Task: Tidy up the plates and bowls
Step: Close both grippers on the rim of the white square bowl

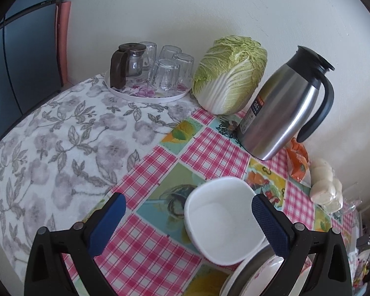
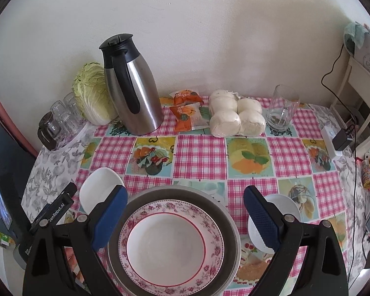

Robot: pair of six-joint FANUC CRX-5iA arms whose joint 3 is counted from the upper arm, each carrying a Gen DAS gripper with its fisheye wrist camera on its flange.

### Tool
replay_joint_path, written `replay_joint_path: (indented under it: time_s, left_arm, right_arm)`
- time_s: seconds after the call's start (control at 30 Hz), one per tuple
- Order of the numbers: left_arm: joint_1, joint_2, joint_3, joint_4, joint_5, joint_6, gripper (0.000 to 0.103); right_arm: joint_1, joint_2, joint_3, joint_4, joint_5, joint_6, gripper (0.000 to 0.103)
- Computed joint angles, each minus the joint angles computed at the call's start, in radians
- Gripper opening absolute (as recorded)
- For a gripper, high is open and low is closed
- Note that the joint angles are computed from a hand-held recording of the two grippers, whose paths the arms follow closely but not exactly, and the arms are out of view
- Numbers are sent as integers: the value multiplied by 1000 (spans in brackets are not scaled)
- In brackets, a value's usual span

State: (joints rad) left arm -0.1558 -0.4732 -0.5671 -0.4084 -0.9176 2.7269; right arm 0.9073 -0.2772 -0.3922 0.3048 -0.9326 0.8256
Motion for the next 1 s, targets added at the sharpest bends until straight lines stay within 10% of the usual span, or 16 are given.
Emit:
replay_joint_path:
  time_s: [0.33, 0.67, 1.0]
  left_arm:
    - [395, -143, -283, 512, 204, -579, 103]
    - [501, -151, -409, 777, 260, -883, 92]
    - [450, -66, -421, 885, 326, -976, 68]
  right_arm:
    - [72, 180, 98, -28, -11, 23, 95]
    - [153, 313, 99, 40, 20, -38, 95]
    - [143, 397, 149, -16, 18, -13, 46]
